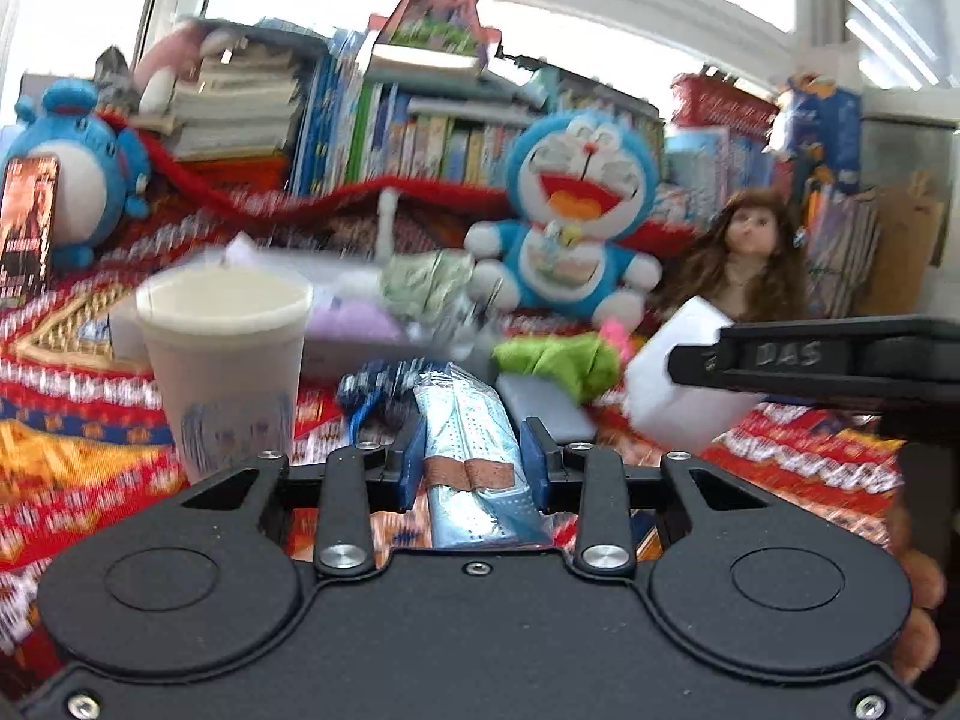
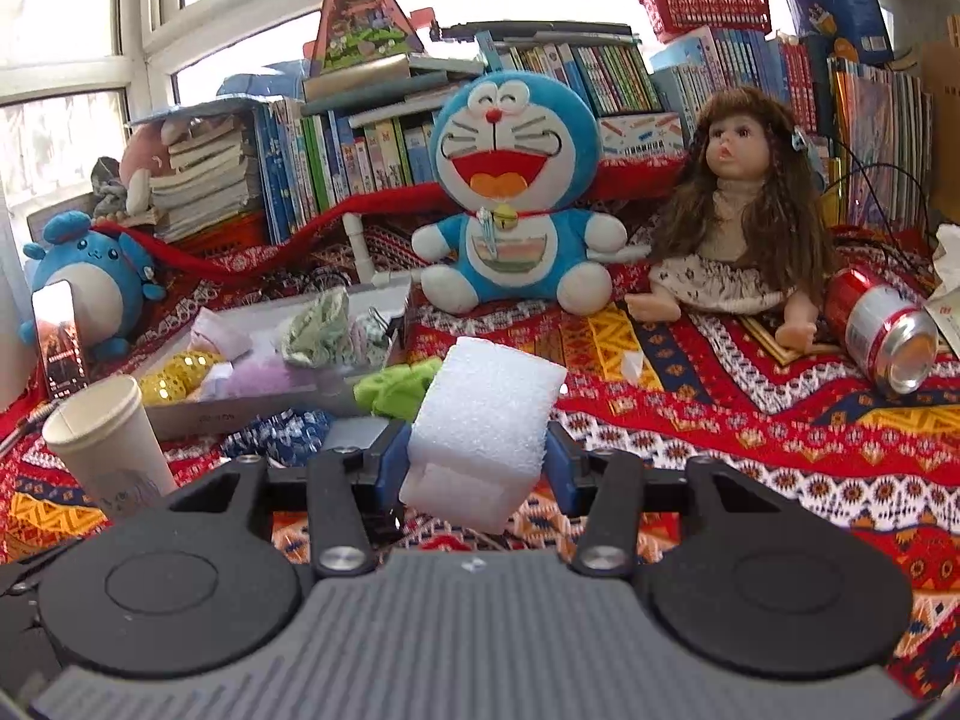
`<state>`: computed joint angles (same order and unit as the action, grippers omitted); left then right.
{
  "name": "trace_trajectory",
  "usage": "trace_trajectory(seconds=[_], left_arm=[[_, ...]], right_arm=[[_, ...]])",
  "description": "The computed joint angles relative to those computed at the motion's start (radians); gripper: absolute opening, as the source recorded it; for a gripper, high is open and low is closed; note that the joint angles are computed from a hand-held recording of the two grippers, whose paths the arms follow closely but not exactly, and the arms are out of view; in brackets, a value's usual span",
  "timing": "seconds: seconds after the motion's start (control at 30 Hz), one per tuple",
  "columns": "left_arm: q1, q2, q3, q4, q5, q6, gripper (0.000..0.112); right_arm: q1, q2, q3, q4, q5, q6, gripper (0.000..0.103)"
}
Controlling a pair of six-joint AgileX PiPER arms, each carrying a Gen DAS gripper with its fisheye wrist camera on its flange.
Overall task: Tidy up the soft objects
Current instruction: 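Grasp the light blue packet with the left tool while the right tool lifts the foam cube, then carry the blue packet with the left tool while the right tool carries the foam cube over the tray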
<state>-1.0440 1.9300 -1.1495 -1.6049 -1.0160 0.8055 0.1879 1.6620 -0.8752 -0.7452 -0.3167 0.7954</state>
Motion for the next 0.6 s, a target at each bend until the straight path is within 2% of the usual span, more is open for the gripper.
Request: trace_trajectory(seconds=[0.1,0.27,0.37,0.47,0.6], left_arm=[[-0.003,-0.066,0.036,0.044,0.002,0.018,0.032],[0.059,-0.213,0.085,0.073,0.104,0.146,0.032],[0.138,-0.315,0.099,0.049,0.215,0.259,0.032],[0.252,-0.405,0.091,-0.048,0.36,0.408,0.032],[0.395,-0.482,0.082,-0.138,0.472,0.561,0.032]], right_arm=[[-0.001,-0.001,-0.033,-0.068,-0.002,0.072,0.052],[0.009,0.016,-0.123,-0.255,0.003,0.271,0.052],[0.024,0.034,-0.188,-0.383,0.004,0.407,0.052],[0.037,0.064,-0.267,-0.537,-0.007,0.579,0.052],[0.066,0.11,-0.379,-0.736,-0.014,0.802,0.052]])
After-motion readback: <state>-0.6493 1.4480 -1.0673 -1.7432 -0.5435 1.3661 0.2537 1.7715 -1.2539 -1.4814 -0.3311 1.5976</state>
